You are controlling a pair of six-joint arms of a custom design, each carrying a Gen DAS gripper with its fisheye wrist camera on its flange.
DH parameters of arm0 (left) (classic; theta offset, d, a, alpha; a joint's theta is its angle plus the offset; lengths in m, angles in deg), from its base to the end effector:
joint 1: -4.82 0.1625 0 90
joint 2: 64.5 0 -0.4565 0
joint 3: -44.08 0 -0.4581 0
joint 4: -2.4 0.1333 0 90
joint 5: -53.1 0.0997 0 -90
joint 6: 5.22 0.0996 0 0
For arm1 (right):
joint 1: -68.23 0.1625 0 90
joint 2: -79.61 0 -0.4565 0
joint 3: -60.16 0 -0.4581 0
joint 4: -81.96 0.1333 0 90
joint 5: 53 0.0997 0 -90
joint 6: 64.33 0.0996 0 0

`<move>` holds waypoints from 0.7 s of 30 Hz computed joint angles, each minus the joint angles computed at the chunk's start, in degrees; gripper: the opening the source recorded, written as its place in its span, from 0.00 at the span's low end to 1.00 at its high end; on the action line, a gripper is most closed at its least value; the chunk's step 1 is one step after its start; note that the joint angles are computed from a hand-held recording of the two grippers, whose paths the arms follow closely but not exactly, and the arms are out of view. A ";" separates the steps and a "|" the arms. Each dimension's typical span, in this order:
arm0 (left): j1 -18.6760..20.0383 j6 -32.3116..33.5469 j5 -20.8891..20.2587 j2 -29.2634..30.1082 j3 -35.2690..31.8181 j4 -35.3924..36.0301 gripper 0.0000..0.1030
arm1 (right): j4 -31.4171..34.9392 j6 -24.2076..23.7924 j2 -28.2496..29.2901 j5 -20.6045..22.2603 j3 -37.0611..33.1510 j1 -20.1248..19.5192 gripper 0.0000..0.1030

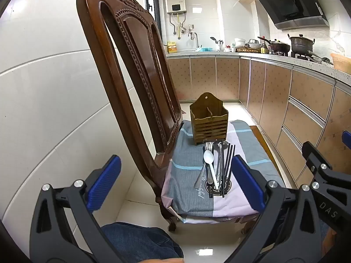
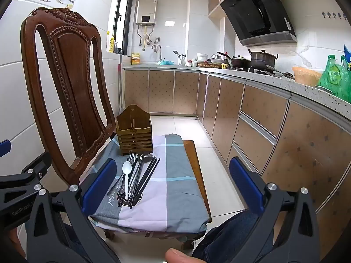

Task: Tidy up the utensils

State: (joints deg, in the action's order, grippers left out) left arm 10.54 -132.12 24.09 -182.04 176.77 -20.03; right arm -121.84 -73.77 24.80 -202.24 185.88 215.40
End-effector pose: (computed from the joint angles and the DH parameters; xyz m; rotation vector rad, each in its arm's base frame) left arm -0.1729 -0.2388 0.3425 0.1916 1.7943 -1.2878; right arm 0.4633 -0.2422 0.1332 0.7816 -2.0666 1.2706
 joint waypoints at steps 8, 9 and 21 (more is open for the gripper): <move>0.20 0.10 0.16 0.01 -0.01 -0.16 0.96 | -0.25 -0.13 0.09 0.03 -0.07 -0.03 0.98; 0.25 0.14 0.17 0.04 -0.02 -0.20 0.96 | -0.25 -0.13 0.09 0.03 -0.07 -0.03 0.98; -0.06 -0.08 -0.04 -0.03 0.01 0.10 0.96 | 0.03 -0.05 0.02 0.12 -0.13 -0.11 0.98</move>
State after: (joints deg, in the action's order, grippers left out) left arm 10.47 -132.20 24.05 -182.07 176.78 -19.94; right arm -121.82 -73.82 24.82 -202.13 185.75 215.29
